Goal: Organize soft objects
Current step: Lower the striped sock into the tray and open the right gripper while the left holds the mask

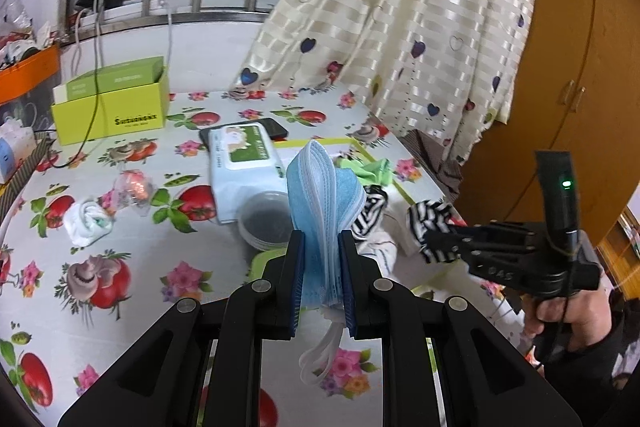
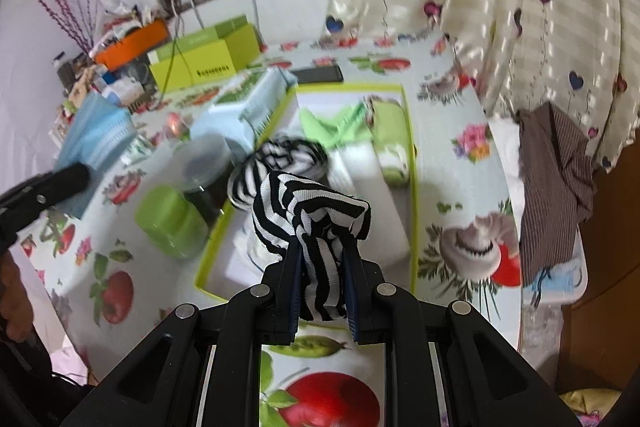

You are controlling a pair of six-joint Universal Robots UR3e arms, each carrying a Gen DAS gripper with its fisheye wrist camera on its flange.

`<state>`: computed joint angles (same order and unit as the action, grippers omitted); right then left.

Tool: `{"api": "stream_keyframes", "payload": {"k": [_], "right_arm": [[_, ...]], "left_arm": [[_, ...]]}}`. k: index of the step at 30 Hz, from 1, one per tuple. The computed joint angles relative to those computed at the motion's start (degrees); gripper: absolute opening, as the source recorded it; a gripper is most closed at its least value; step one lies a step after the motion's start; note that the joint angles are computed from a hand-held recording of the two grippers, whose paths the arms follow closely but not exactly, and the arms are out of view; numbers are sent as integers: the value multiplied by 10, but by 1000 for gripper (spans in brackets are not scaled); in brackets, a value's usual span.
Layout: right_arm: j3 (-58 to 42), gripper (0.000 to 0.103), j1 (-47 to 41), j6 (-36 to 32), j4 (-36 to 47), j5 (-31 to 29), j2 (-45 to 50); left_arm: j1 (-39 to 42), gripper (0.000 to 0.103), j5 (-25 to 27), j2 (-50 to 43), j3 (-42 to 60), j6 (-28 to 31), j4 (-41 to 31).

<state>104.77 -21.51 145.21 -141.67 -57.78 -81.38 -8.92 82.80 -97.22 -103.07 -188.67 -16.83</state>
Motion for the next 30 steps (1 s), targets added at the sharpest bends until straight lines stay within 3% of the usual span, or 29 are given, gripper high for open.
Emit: {"api": "stream_keyframes", "payload": {"k": [9,30], "right_arm": [[-21,18,10,1,3,-31,51],[-27,18,4,-6,8,-20,72]], "left_arm": [[-28,17,-3,-55,55,6,-24],[-68,18,-40,-171,175,32,-115]]}}
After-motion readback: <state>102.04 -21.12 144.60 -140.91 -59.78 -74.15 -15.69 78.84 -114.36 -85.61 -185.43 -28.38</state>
